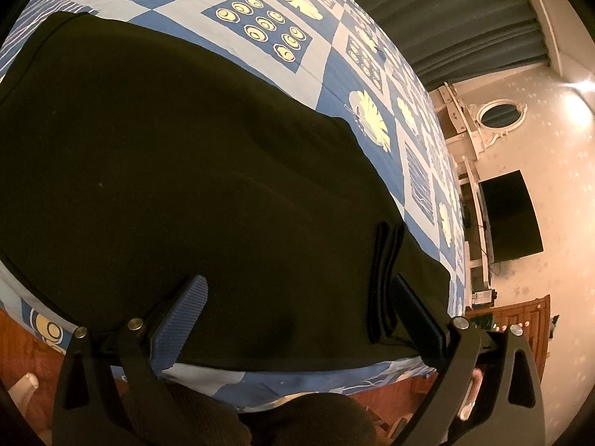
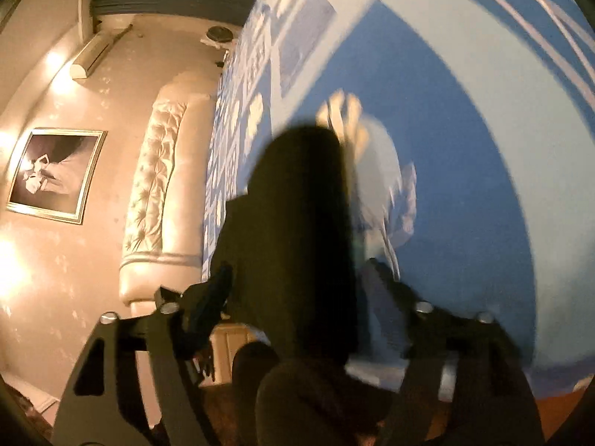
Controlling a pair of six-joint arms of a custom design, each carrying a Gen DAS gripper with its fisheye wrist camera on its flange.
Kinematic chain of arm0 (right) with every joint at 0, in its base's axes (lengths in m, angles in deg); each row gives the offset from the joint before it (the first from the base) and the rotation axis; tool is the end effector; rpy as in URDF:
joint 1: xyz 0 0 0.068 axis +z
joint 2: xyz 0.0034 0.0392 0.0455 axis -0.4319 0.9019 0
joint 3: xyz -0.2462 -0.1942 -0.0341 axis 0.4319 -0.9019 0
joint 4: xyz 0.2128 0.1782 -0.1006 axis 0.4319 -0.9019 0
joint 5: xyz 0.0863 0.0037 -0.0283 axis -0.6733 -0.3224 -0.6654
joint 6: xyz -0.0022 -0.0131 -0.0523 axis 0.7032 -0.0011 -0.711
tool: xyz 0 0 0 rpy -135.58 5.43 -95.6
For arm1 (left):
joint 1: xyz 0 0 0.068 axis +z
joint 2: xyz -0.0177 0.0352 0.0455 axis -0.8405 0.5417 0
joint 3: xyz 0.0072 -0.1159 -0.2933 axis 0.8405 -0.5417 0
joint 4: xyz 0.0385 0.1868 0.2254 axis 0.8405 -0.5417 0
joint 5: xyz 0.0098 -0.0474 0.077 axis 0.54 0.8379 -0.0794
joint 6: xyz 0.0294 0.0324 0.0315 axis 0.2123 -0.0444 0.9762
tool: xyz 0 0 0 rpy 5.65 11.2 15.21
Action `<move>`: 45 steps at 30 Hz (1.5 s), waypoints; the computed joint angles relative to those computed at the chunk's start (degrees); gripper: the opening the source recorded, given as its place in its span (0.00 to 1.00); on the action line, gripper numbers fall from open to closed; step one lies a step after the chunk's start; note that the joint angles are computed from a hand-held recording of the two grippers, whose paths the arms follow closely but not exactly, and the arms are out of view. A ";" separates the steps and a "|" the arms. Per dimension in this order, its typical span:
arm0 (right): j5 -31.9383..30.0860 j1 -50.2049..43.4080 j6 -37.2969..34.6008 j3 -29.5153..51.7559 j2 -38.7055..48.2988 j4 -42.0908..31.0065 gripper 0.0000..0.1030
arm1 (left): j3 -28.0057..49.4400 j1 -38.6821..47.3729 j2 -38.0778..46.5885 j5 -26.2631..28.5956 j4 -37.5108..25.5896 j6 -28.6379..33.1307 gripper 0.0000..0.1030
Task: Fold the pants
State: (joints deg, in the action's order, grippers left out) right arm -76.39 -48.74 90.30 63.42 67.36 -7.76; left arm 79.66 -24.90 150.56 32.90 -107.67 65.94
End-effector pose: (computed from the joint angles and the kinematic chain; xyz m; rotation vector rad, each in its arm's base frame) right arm 0.1759 -0.0422 0.1837 0.6710 2.2705 1.3351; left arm 0.2019 0.0981 0.2213 -0.2243 2.6388 -0.9917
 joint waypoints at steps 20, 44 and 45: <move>-1.27 1.71 6.51 3.39 15.87 15.97 0.52 | -0.85 -0.41 -1.12 -0.41 0.52 -0.03 0.94; 8.15 -0.52 -10.64 -0.05 -9.38 -18.38 0.77 | 23.78 21.49 18.17 5.71 -25.32 35.72 0.94; 8.58 -0.01 -9.64 -0.41 -9.56 -17.43 0.77 | 26.67 23.64 21.81 4.88 -25.11 35.39 0.94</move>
State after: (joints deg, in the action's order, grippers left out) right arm -67.81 -48.75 80.66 63.01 57.79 -25.19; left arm 106.33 -1.25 172.37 37.78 -132.78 101.34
